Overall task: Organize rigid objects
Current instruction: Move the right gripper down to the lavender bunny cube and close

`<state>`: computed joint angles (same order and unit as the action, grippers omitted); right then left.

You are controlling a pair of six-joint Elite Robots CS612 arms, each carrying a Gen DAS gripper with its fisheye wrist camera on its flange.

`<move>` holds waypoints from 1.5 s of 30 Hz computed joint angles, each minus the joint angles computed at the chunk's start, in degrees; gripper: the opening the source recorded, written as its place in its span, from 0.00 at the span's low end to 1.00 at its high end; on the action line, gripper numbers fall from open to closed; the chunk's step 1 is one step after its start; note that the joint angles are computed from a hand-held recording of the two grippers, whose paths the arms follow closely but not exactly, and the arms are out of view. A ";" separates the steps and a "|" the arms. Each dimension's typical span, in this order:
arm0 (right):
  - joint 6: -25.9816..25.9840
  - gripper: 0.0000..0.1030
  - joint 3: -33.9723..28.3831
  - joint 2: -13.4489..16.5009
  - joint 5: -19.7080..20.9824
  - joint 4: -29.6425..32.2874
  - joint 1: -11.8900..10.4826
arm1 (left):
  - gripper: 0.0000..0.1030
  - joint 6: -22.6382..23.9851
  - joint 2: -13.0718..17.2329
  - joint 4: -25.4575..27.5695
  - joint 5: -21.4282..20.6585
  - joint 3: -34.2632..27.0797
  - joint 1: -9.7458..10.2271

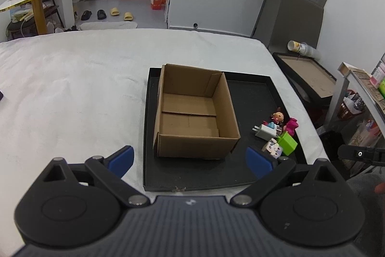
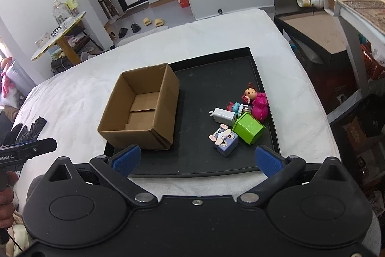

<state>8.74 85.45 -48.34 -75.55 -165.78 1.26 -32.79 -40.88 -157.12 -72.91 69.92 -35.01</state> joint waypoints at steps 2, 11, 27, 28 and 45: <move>0.97 0.96 -0.75 0.57 -0.13 0.24 -0.19 | 0.97 -0.26 0.66 1.09 -0.02 -1.16 0.22; 3.98 0.93 -4.73 2.99 0.43 5.16 -0.73 | 0.87 -2.10 3.47 5.96 -2.17 -6.15 1.37; 9.00 0.87 -14.23 8.35 0.34 16.14 -0.76 | 0.58 -5.47 9.75 13.09 -3.89 -15.98 3.68; 9.13 0.86 -14.94 8.72 0.27 17.01 -0.74 | 0.54 -6.02 10.11 13.94 -3.86 -16.52 3.81; 15.56 0.76 -23.58 14.25 -0.77 28.38 -0.22 | 0.28 -8.18 15.19 21.98 -7.50 -23.87 5.35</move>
